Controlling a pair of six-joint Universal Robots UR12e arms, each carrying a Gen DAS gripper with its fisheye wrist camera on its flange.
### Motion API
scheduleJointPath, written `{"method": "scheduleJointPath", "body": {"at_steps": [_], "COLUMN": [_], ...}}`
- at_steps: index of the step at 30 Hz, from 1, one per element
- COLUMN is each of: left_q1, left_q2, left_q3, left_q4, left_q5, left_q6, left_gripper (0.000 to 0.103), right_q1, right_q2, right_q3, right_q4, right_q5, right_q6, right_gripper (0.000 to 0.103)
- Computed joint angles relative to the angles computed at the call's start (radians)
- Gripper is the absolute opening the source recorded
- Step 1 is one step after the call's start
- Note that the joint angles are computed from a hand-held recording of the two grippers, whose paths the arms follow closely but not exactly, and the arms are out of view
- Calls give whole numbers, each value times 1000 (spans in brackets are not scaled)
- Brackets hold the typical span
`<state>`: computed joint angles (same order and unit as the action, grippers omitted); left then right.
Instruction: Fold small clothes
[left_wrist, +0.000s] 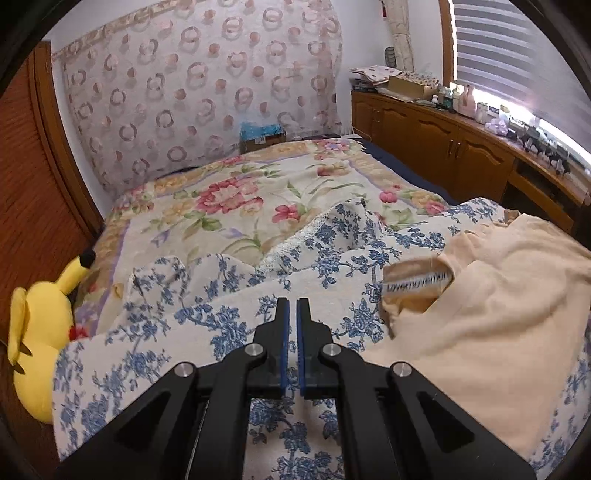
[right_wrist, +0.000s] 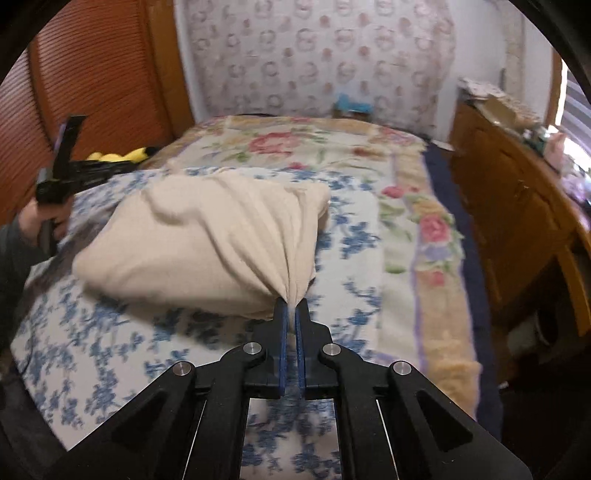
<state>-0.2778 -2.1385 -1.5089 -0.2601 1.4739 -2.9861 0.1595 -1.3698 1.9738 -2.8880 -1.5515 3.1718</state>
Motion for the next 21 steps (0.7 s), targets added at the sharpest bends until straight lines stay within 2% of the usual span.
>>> {"method": "scheduleJointPath", "body": {"at_steps": [1,3,5,8,10,11,14,17,20,21], "left_q1": [3,4,8,16,23,25,26,19,3,-3], "left_q2": [3,12,25,49,65,71,81,79,73,74], "left_q3": [-3,-13,-28,-61,-84,-93,-108,-109,-103,-108], "left_q4": [-7,-6,-10,-19,-31,-43,-95,-149,-183,-163], "left_q5": [-14,-27,-52,-95,-140,-164,-223,-265,-252,-238], "left_q6": [-5,-6,-4,-7,-19,-23,-33,-35,-38,-37], "left_gripper": [1,1,8,21,41,43,45,45,47,50], "right_q1": [2,9,6,3,-3,-7,-27,-35,-46,-49], "right_q2": [6,15,19,34,53,64,106,138,162,169], "right_q3": [-2,-10,-16,-37,-61,-75,-130,-161,-185,-192], "right_q4": [-11,-27,-50,-78,-82,-73,3,40,93,106], "right_q5": [-1,-19,-14,-7,15,26,81,109,169,186], "right_q6": [6,12,22,28,27,30,39,30,22,23], "right_gripper": [2,13,33,45,53,57,58,58,59,59]}}
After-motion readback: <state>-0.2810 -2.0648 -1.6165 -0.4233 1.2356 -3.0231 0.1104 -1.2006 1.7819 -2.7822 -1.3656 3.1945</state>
